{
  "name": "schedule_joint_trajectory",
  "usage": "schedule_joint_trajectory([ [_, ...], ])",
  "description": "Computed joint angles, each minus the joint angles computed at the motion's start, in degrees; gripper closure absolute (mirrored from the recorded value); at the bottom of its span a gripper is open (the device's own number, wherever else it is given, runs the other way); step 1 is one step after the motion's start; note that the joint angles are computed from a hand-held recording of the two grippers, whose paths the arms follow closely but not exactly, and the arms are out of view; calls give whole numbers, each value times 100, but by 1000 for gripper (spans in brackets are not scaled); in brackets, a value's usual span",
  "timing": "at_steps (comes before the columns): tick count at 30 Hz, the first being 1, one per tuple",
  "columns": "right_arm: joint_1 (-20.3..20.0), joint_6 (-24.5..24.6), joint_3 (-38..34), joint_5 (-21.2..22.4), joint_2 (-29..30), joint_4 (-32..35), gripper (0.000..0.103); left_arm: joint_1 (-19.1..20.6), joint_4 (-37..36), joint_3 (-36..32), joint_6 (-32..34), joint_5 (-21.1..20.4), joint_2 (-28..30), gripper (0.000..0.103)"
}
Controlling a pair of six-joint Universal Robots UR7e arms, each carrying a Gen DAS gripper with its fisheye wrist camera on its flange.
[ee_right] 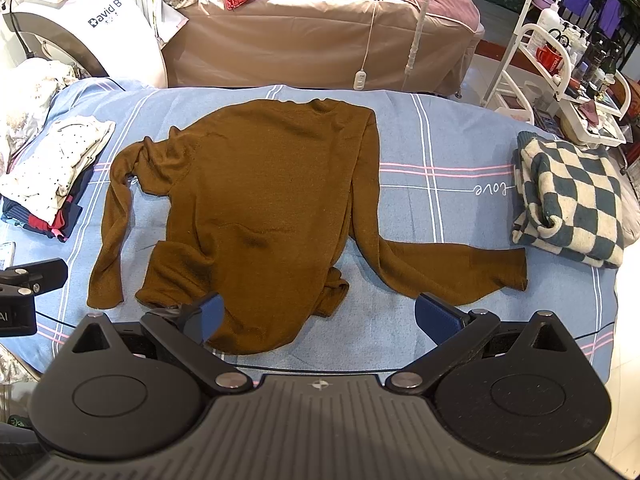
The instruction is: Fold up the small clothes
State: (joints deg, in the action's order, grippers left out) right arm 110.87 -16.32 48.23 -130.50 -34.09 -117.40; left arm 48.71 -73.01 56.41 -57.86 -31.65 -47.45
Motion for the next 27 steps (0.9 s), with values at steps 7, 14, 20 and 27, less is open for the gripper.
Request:
schedule_joint_trajectory([
  [7,-4,34,43,19,-20,8,0,5,-12,30,-36,-28,0,0],
  [14,-34,148,-25,102,-4,159,0,39,39,-105,-43,-149,90,0],
  [20,-66,192,-71,175,10,250,0,95,3,-169,22,-274,133,0],
  [27,-133,-104,101,286,-58,41,0,178,-266,-89,304,-375,135,0],
])
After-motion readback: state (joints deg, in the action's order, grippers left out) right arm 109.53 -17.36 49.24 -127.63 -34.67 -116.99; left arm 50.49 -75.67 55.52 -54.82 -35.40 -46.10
